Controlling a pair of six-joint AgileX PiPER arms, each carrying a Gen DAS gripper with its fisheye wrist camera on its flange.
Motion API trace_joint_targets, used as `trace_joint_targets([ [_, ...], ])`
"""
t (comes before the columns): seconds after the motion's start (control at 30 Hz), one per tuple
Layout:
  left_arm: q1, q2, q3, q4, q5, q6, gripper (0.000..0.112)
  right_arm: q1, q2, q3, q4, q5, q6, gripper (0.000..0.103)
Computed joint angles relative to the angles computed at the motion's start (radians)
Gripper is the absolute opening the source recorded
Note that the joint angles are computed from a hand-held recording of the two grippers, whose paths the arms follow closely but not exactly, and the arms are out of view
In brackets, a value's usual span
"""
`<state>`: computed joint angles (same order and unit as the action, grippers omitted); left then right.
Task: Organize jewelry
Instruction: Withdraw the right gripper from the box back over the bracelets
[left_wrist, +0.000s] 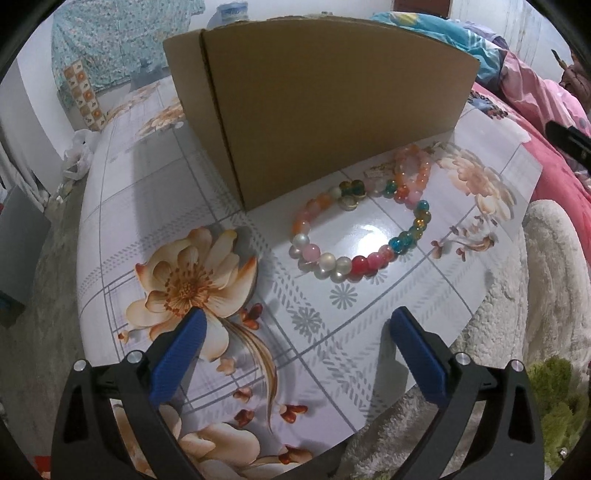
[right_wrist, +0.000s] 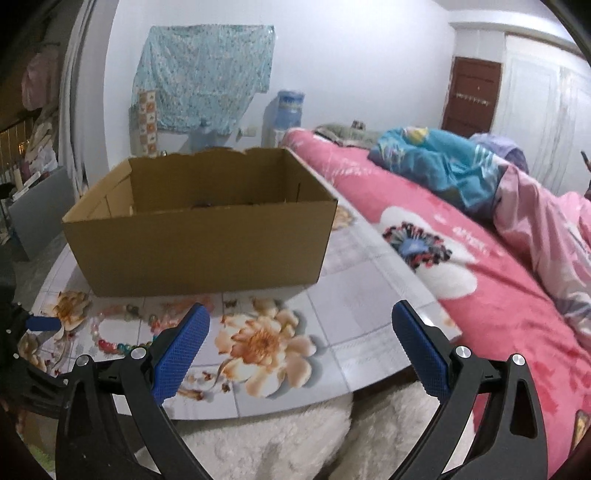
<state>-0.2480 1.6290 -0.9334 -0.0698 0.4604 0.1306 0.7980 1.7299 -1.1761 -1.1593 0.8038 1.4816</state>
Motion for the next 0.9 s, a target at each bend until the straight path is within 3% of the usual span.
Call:
trace_joint_targets([
  [0.1, -0.002, 0.008, -0.017, 0.012, 0.024, -0.013, 0.098, -0.020, -0.013, 0.003, 0.000, -0.032, -0.012, 0.095],
  [0.37, -0.003, 0.017, -0.034, 0.017, 0.041, -0.018, 0.099, -0.029, -0.051, 0.025, -0.206, -0.078, 0.079, 0.095],
  [0.57, -0.013, 0.016, -0.029, 0.042, 0.029, -0.062, 0.099, -0.104, -0.034, -0.036, 0.010, -0.251, -0.139, 0.095],
  [0.77, -0.012, 0.015, -0.026, 0.038, 0.020, -0.056, 0.099, -0.146, -0.030, -0.033, 0.063, -0.347, -0.160, 0.095],
  [0.9, -0.013, 0.014, -0.022, 0.038, 0.013, -0.057, 0.099, -0.167, -0.022, -0.049, 0.188, -0.410, -0.296, 0.095],
])
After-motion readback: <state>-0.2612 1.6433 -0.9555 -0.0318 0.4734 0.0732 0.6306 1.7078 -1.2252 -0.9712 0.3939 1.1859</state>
